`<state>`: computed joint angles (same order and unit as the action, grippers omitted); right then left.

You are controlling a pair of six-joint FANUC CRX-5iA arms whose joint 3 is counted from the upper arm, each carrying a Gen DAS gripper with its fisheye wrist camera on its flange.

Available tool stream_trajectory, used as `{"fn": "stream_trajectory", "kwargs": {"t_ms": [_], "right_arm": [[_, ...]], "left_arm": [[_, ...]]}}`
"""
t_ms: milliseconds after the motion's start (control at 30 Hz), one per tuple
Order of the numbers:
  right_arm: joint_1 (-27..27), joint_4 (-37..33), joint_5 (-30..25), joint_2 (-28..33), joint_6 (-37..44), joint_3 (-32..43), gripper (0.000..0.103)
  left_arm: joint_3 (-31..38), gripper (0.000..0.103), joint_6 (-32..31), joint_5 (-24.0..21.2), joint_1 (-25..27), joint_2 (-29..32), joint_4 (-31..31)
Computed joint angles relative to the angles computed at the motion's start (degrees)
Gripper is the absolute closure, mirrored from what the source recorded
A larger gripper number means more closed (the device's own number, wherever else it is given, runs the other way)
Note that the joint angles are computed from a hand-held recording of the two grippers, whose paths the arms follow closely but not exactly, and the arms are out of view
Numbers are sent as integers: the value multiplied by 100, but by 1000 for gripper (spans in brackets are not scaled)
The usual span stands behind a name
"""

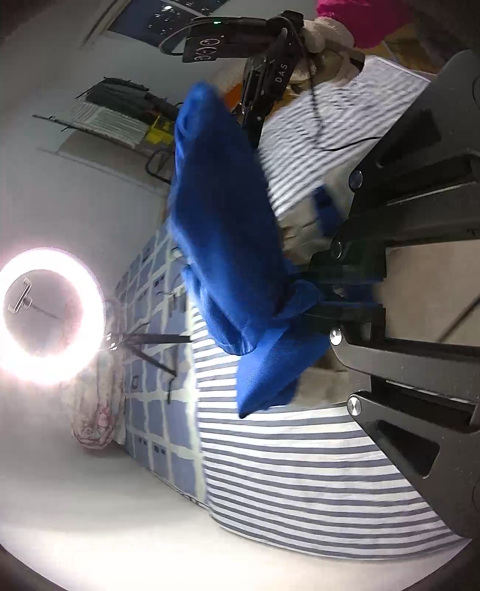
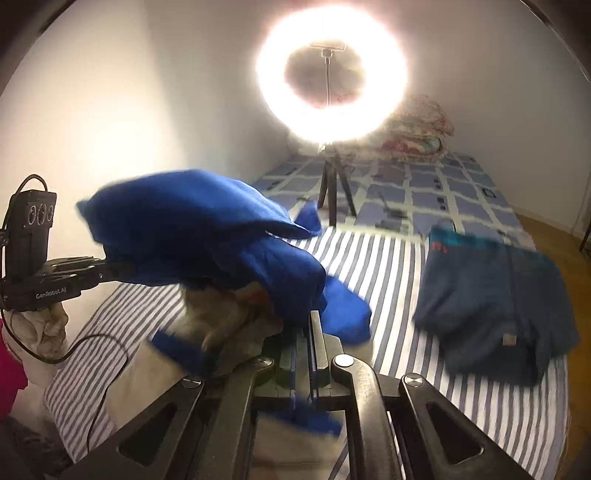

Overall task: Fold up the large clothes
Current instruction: 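Lift the blue collar end and fold it over the hem with both tools, then open both tools and pull them back from the folded bundle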

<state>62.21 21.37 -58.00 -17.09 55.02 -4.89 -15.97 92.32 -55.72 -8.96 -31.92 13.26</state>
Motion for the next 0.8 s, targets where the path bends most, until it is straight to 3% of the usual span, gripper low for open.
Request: {"fn": "stream_trajectory", "kwargs": {"t_ms": [267,400,433,500,567,633,700,800], "right_arm": [[1432,583,-696,-1155,-1600,-1550,103],[2161,728,-1384,-1337,-1951,-1879,103],[2326,677,-1512,-1449,-2087,-1928,103],[2622,733,-1800,-1617,-2318,-1949,100],[3052,959,-2168,-1843,-2656,-1934,94],[3592,1247,-2544,-2070,-3068,-1906,90],[4436,1707,-3125,-2243,-3611,-1828,83],[5695,2353,-3922,-2331,-4207,-1620,80]], "left_arm": [[-498,99,1718,-402,-1521,-533,-1455],[-343,96,2674,-895,-2476,-393,-2351],[-309,92,2830,-997,-2621,-410,-2465],[-283,90,2807,-1199,-2721,-523,-2371],[-108,90,3028,-1496,-3081,-530,-2657],[44,90,3312,-1766,-3448,-625,-2875],[252,90,3805,-2036,-3952,-749,-3179],[706,90,4593,-2485,-4754,-875,-3668]]}}
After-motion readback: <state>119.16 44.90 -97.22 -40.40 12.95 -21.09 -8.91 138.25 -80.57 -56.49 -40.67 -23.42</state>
